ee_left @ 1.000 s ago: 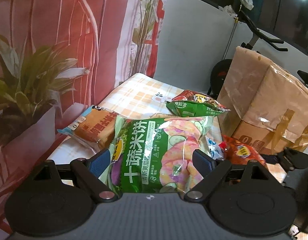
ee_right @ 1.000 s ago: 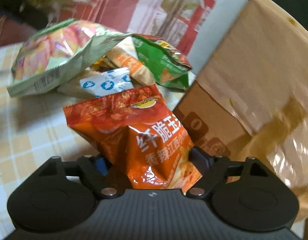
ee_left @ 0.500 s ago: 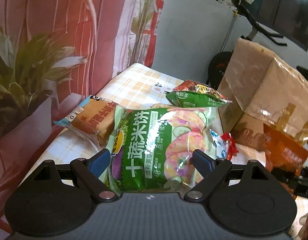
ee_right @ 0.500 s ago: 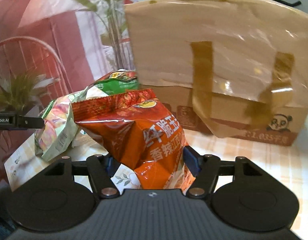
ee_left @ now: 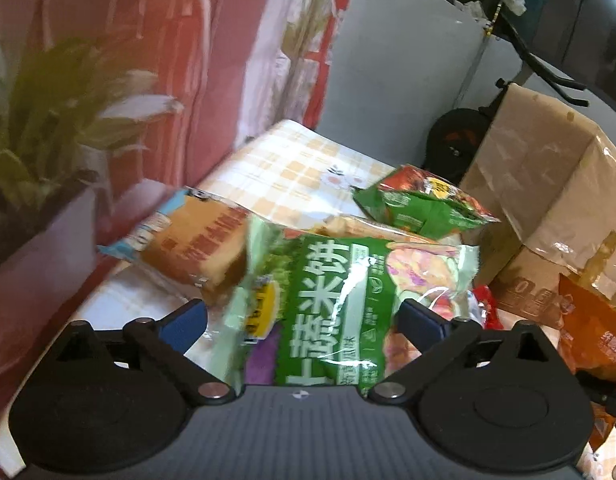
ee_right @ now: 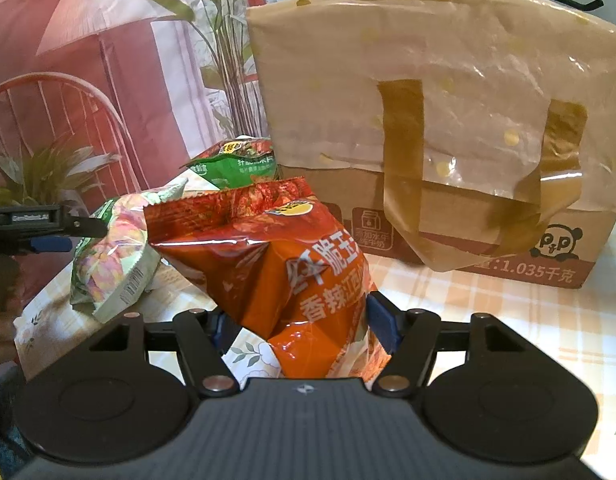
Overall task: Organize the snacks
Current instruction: 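Lift both bags and carry them over the cardboard box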
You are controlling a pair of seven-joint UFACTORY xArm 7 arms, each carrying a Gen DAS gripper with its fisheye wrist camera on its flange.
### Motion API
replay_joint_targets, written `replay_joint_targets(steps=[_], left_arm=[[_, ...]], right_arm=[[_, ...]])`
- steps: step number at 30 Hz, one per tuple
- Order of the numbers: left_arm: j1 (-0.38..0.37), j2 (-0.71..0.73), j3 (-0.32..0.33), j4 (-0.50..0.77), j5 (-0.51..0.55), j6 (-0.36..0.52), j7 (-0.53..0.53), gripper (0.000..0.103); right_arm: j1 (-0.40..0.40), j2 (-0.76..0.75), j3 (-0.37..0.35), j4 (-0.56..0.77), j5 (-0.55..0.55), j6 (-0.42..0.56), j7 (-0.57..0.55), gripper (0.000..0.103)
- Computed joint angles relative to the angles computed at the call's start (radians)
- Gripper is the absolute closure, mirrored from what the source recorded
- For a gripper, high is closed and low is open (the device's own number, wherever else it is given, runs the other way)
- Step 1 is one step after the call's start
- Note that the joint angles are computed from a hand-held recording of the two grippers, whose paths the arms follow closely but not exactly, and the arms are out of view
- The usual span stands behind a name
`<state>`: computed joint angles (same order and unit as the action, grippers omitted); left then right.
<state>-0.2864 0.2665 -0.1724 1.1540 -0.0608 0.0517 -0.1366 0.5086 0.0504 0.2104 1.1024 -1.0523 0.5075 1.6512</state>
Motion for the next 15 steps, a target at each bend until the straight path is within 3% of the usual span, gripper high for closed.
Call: replay_joint_targets(steps=[3,8,15], left_arm=[[0.131,0.035,-0.163,0.022,-0.124,0.016,0.131,0.0],[0.113,0.058,-0.158,0.025,-0.154,-0.018,0.177,0.0],[0.224,0.067,-0.267,0.032,-0.245,-0.003,0.273,0.0]], right_arm=[[-0.001,-0.001,0.0,-0.001,0.007,-0.005,-0.01,0.035],[0.002,0.002,0.001,0.003,0.015,-0.002,-0.02,0.035],[0.005,0.003,0.0,0.006,0.021,0.0,-0.027,0.035]])
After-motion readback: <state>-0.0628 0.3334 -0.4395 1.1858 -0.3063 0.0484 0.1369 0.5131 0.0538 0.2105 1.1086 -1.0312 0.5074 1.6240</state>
